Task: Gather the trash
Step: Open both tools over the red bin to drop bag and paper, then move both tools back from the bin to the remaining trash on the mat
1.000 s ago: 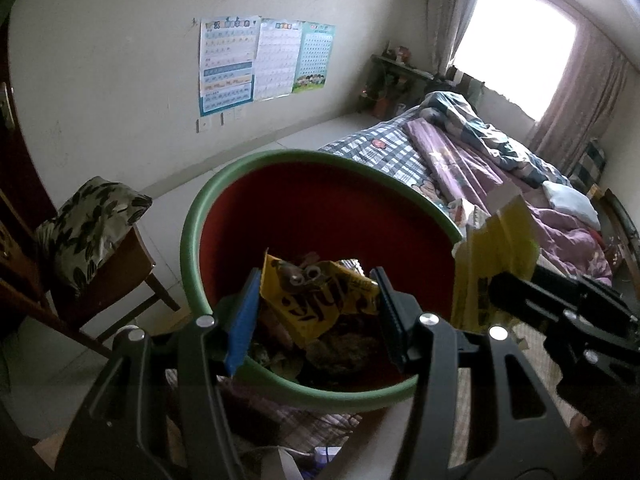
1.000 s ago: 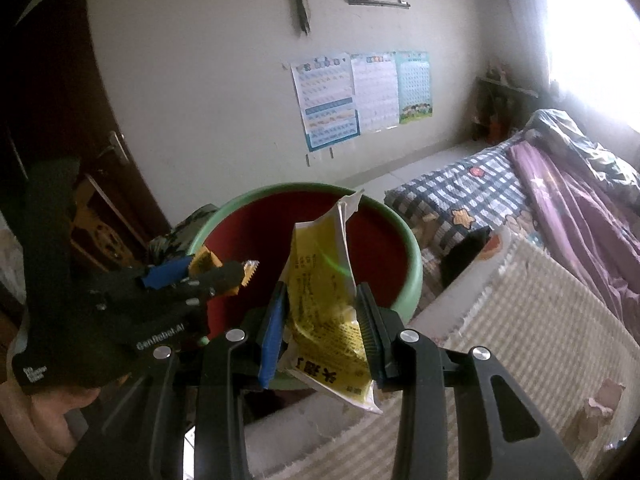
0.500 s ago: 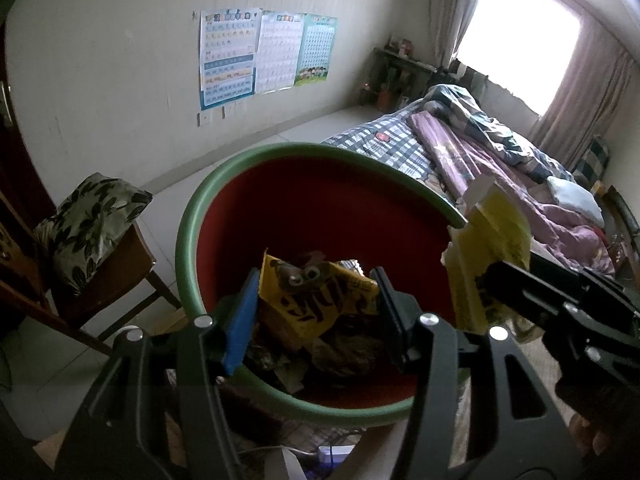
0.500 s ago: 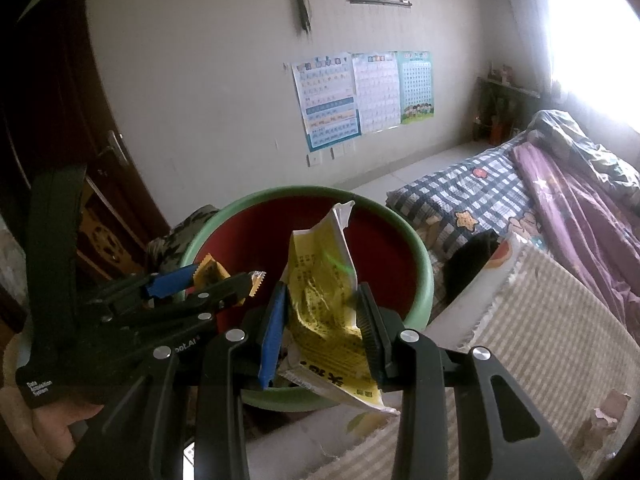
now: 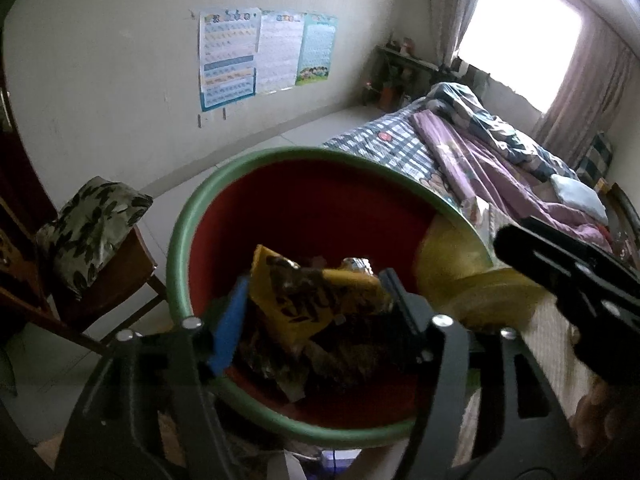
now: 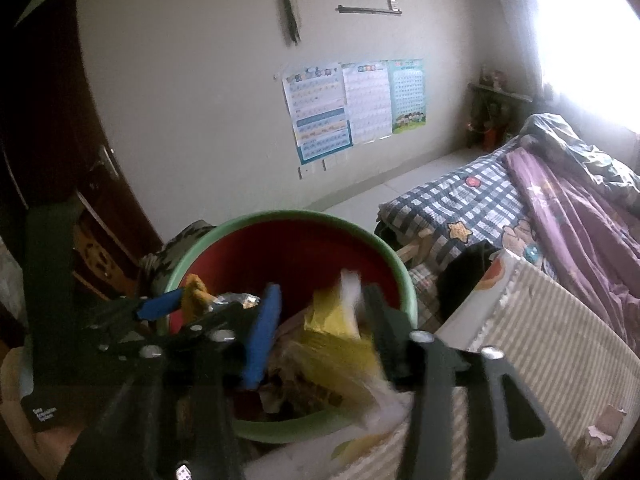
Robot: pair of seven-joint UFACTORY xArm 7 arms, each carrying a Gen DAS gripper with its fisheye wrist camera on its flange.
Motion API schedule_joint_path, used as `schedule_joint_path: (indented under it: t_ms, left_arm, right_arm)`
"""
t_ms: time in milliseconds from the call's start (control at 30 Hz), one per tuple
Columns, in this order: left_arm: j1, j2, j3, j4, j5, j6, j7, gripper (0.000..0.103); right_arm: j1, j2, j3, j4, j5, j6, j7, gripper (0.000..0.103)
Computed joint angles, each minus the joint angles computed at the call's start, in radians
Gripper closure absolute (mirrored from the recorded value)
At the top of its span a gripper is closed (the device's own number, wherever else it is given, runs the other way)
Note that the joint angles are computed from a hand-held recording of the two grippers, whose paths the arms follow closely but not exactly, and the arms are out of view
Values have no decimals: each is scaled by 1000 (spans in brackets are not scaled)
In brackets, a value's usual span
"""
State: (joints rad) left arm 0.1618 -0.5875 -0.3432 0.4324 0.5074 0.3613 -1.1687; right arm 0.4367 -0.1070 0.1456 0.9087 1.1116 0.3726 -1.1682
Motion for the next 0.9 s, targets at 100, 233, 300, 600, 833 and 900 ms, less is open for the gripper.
schedule_joint_path:
  t_ms: [100, 233, 300, 600, 833, 900]
  left_arm:
    - [33, -10, -36, 5, 30, 9, -42, 20]
    - [98, -62, -118, 5, 115, 37, -141, 6]
    - [133, -104, -169, 3, 176, 42, -203, 6]
    - [96, -224, -235, -2, 269, 109, -297, 6]
    - [-23, -228, -214, 20, 199, 193, -261, 6]
    - [-37, -231, -247, 43, 208, 234, -261, 6]
  right_arm:
    - [-5, -6, -8, -2, 27, 6, -11, 38]
    - [-17, -36, -27, -23, 68, 25, -31, 26]
    - [-21, -61, -39, -43, 93, 35, -52, 21]
    - [-27, -289, -110, -229, 244, 69, -250, 7]
    - [-24, -452, -176, -363, 322, 48, -338, 7]
    - [-25, -508, -183, -396, 479, 4, -485, 7]
